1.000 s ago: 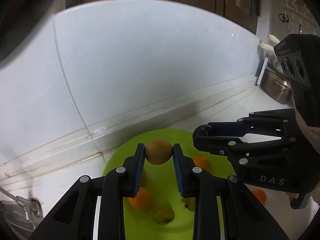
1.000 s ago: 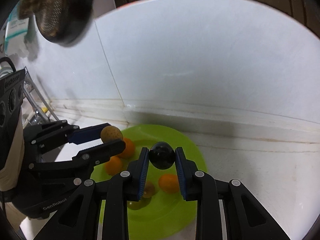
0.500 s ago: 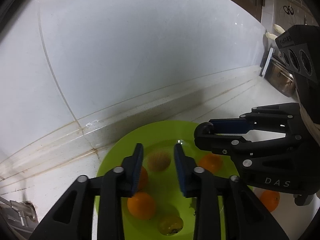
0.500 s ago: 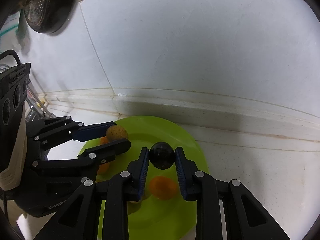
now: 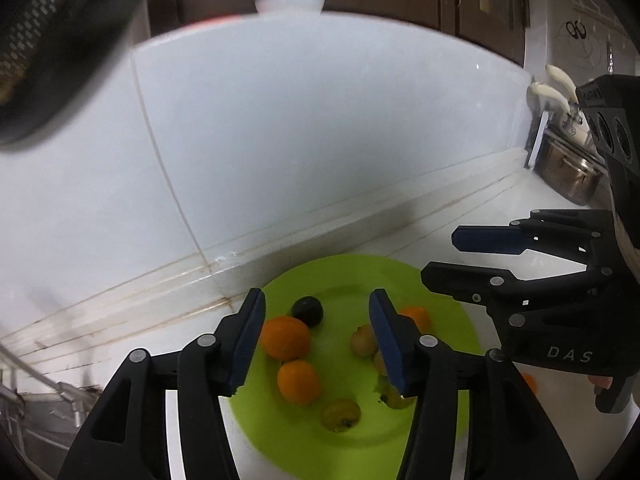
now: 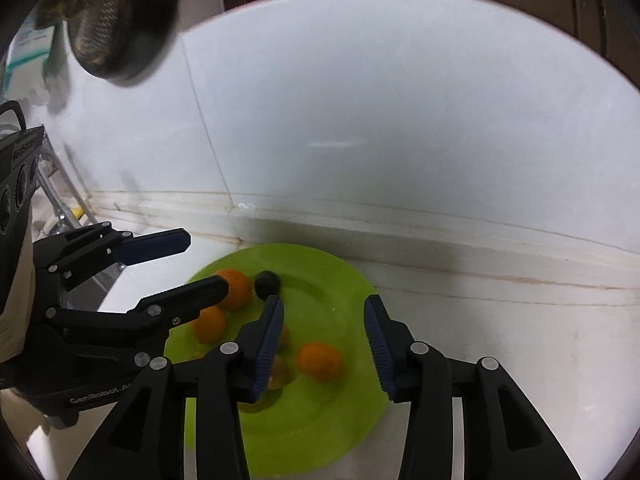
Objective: Organize fruits
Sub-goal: 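Withdraw both grippers toward the last orange and dark plum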
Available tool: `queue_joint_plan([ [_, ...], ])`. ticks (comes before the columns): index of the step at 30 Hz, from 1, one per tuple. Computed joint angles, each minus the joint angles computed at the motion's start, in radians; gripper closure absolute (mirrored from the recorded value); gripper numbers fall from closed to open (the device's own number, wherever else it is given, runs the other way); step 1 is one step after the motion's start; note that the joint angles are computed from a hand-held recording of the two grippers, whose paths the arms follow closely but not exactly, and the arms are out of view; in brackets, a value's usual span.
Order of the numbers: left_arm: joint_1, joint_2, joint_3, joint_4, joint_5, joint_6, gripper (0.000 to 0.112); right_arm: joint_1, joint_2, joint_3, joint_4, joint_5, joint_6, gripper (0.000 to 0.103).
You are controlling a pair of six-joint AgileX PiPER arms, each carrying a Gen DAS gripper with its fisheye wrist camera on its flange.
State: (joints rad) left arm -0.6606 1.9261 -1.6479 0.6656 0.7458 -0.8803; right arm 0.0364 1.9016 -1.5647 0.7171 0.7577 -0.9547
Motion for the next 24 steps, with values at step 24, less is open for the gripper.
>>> queue_joint_plan([
  [24,-0.412,-0.203,0.108,0.339,0.383,-0.427,0.032,-0.22,-0.478,0.44,0.263,0.086,-0.325,0.045],
])
